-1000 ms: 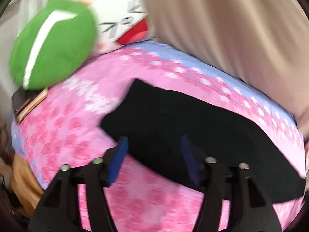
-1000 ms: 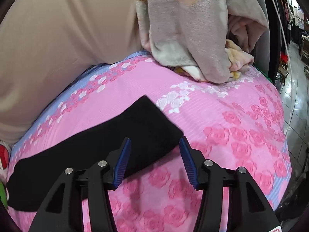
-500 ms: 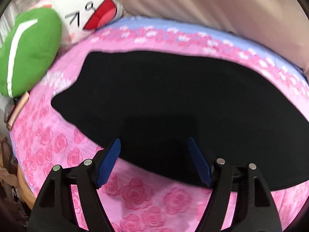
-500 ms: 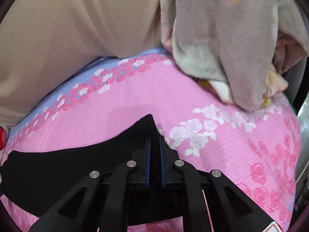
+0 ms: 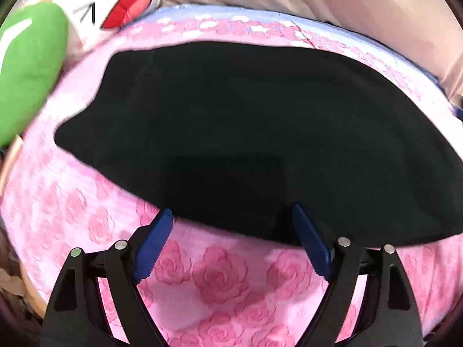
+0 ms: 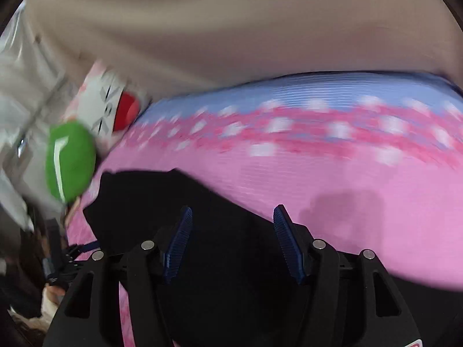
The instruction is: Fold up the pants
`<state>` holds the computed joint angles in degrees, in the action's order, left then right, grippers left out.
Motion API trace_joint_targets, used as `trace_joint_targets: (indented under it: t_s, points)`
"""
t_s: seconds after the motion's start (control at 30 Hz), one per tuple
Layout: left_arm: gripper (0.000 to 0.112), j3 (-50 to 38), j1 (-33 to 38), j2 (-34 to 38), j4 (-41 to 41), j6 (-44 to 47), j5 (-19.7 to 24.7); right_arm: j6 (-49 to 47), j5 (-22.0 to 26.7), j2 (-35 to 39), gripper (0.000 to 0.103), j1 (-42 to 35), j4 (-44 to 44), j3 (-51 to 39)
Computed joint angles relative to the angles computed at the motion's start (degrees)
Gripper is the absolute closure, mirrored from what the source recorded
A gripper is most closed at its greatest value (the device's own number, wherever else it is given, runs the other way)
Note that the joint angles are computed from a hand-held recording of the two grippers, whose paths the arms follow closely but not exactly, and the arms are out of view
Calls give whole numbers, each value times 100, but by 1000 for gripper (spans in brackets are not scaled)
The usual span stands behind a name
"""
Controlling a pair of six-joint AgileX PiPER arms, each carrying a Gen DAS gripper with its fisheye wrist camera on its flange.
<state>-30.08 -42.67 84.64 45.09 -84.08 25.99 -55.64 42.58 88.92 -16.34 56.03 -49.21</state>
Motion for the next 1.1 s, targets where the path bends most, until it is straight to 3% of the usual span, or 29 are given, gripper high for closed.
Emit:
trace_joint_targets:
  t_s: [0.13, 0.2, 0.27, 0.33, 0.4, 0.47, 0.53, 0.6, 0.63, 0.67, 0.7, 0.73, 0.77, 0.83, 0.87, 0.93, 1.03, 1.1]
  points:
    - [30, 298, 73, -259, 86, 157, -240, 1139, -246, 1690, 45, 1318, -766, -1731]
    - [30, 347, 69, -313, 159, 150, -272, 1545, 21, 2367, 59, 1533, -1032, -2415]
    - [30, 425, 81, -366, 258, 84, -357, 1285, 300, 2402, 64, 1666, -980, -2399]
    - [29, 517, -10, -380, 530, -248, -383, 814, 127, 2026, 64, 1797, -988, -1981]
    - [29, 546, -63, -371, 711, -482, -394, 770, 270, 1933, 61, 1800, -998, -1954]
    - [28, 522, -17, -327, 805, -545, -428, 986, 662, 2255, 60, 1756, -974, -2474]
    - [28, 567, -74, -345, 960, -773, -425, 1276, 1278, 2838, 51, 1710, -884, -3315]
    - [28, 610, -162, -365, 1073, -981, -411, 1609, 1488, 3238, 47, 1893, -845, -3792]
    - [28, 633, -212, -397, 1068, -1023, -386, 1885, 1578, 3531, 52, 1947, -901, -4183]
    - [28, 643, -227, -408, 1077, -1049, -381, 2058, 1628, 3729, 80, 2041, -928, -4459]
    - [28, 641, -250, -408, 1082, -1073, -368, 2135, 1593, 3760, 87, 2094, -997, -4512]
    - [28, 645, -238, -412, 1087, -1065, -375, 2147, 1414, 3718, 87, 2146, -994, -4481]
    - [27, 639, -249, -408, 1099, -1084, -365, 2030, 1214, 3632, 94, 2135, -879, -4349]
    - [26, 628, -329, -399, 1114, -1145, -292, 2122, 458, 3407, 102, 2153, -924, -4079]
    - [26, 610, -336, -381, 1104, -1149, -281, 2432, -39, 3305, 101, 2159, -1290, -3988]
    - [26, 584, -350, -377, 1045, -1127, -260, 3007, -464, 3120, 98, 2207, -1724, -3744]
    - [26, 610, -328, -486, 959, -1139, -232, 2177, -1230, 1812, 94, 2454, -1376, -2245]
    - [26, 581, -565, -575, 1038, -1446, 34, 1770, -1637, 1284, 94, 2749, -1326, -1497]
